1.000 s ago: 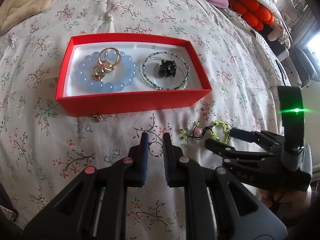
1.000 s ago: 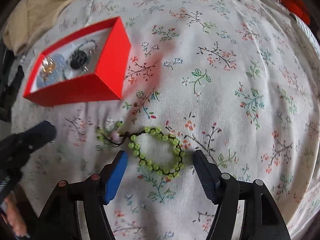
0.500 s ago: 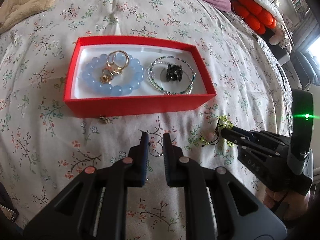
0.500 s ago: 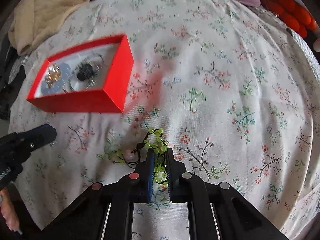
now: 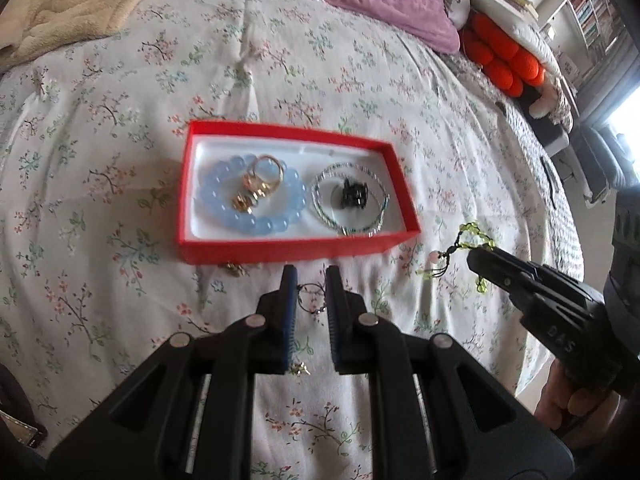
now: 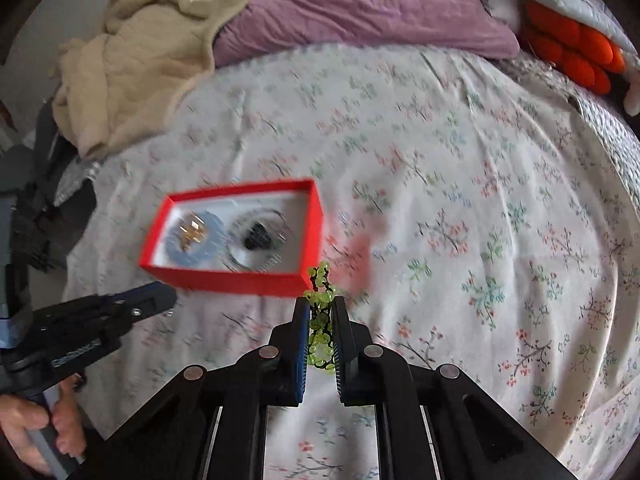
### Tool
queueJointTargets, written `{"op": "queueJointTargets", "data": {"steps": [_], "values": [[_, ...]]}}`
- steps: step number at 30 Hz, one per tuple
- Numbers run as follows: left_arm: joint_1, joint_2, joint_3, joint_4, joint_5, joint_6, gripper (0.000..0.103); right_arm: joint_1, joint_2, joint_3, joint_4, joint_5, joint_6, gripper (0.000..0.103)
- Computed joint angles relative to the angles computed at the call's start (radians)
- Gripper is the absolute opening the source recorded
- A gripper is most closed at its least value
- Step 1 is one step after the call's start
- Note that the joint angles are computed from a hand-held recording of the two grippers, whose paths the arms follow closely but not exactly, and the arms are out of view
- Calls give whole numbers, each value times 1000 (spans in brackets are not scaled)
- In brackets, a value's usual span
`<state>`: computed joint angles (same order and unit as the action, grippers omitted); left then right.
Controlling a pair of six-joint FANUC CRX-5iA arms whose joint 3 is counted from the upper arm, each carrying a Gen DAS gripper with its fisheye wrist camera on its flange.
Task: Organize jewelry
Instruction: 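Lower the bracelet into the red box with right tool while left tool lowers the earring there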
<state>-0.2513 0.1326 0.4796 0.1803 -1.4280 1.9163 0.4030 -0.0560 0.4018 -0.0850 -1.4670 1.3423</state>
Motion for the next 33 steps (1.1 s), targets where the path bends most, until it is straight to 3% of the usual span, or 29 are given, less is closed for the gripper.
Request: {"op": "queueJointTargets", "data": {"steps": [15,33], "values": [[63,20,39,20,37,19,16,20,74,138,-112,40,-30,11],[64,77,69,-61,-3,70,16,44,171,141,-119,31,-69,12]]}}
